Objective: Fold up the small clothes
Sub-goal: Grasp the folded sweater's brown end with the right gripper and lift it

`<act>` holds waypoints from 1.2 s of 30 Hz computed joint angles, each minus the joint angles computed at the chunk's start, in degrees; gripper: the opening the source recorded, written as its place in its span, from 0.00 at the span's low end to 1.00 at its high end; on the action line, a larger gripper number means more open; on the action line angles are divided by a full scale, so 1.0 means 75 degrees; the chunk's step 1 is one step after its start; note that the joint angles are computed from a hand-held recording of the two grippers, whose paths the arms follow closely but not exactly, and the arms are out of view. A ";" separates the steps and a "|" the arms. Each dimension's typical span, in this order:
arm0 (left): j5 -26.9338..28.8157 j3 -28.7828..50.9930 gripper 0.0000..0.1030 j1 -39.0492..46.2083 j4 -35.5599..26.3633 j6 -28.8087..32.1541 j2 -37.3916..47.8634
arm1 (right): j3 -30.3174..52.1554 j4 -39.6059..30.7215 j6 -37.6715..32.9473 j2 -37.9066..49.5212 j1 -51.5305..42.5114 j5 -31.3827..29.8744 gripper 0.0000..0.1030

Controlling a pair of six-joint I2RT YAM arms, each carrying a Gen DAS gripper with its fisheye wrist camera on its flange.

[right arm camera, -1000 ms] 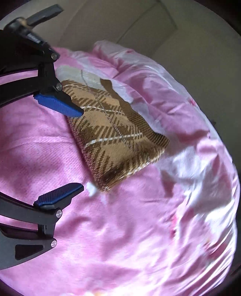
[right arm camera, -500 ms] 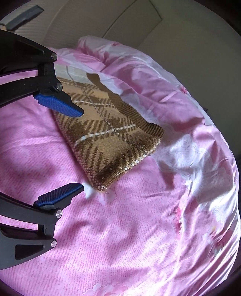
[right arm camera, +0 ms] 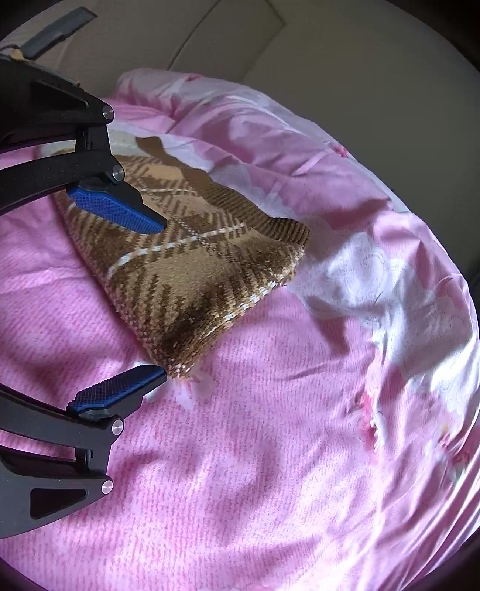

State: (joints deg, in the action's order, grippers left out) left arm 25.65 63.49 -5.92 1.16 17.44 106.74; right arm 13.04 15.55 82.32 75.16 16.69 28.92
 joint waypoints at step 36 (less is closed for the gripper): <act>0.0418 0.0854 0.68 0.0471 -0.0495 0.0005 0.0934 | -0.0518 0.4703 -0.0245 0.2510 -0.0522 -0.0068 0.36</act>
State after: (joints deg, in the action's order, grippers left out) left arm 28.79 69.89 -2.39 -2.55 17.48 113.74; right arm 9.16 50.83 80.48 93.99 12.78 28.41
